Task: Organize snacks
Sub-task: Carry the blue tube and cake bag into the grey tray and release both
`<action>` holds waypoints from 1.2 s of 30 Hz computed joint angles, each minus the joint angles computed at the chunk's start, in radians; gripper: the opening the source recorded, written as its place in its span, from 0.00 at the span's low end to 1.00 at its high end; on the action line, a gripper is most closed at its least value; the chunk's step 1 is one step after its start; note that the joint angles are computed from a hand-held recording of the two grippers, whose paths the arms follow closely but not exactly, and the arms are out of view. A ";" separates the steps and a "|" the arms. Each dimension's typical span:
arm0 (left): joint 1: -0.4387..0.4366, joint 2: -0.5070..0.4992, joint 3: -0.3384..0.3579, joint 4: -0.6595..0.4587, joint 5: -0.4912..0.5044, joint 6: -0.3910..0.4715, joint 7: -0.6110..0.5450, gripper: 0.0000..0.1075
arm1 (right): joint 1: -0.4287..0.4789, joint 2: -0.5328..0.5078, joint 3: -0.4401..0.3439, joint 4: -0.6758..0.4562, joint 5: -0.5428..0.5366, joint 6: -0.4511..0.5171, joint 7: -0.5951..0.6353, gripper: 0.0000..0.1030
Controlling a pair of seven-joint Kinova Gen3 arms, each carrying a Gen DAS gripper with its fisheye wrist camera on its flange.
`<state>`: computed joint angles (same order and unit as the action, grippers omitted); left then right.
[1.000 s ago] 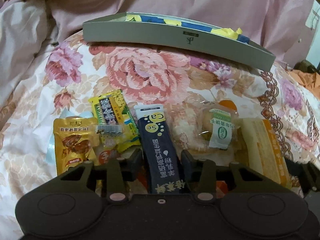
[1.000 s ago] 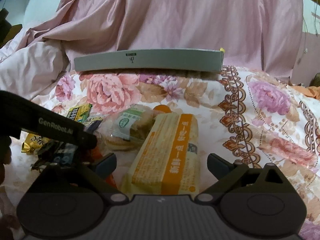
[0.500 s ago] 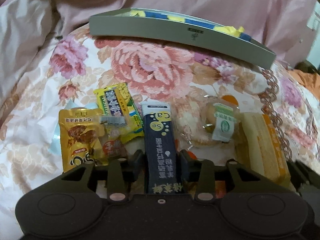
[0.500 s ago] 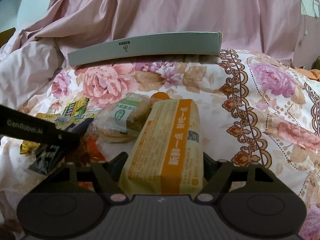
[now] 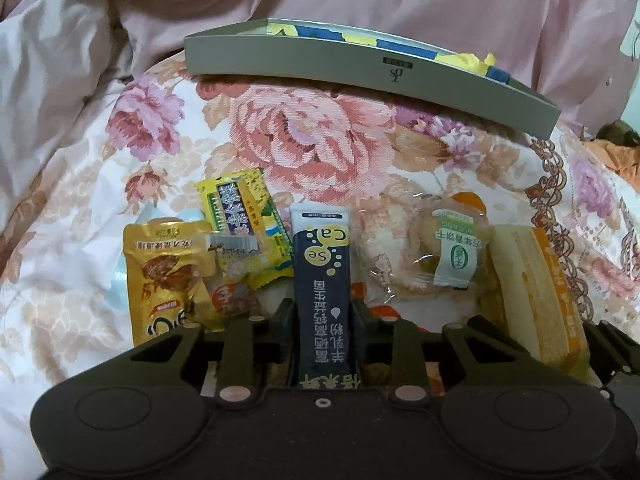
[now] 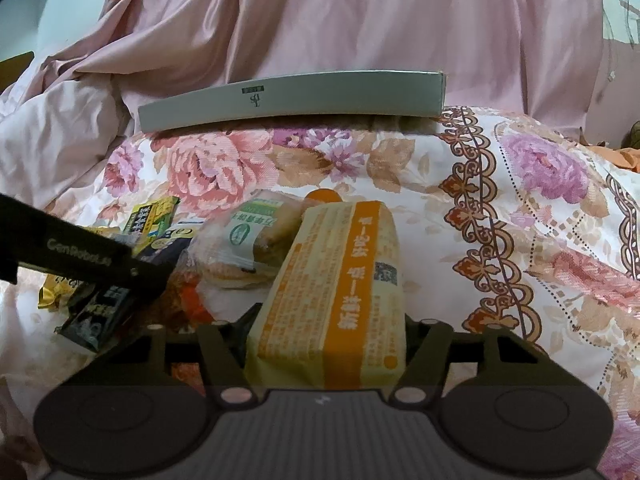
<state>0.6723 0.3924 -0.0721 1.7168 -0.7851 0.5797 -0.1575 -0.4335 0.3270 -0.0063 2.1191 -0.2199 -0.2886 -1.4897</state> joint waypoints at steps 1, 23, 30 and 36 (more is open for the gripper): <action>0.003 -0.005 -0.002 0.006 0.000 -0.003 0.010 0.27 | -0.007 -0.001 0.006 0.003 -0.006 -0.006 0.005 0.62; 0.081 -0.081 0.021 0.057 -0.501 0.031 0.529 0.25 | 0.018 -0.051 -0.067 0.124 -0.042 -0.380 0.117 0.56; -0.018 -0.027 0.051 -0.078 -0.595 0.015 0.542 0.25 | 0.110 -0.034 -0.074 -0.007 0.071 -0.334 0.020 0.57; -0.061 0.058 0.008 -0.228 -0.591 -0.040 0.493 0.25 | 0.164 0.041 -0.072 -0.223 0.148 -0.213 -0.043 0.57</action>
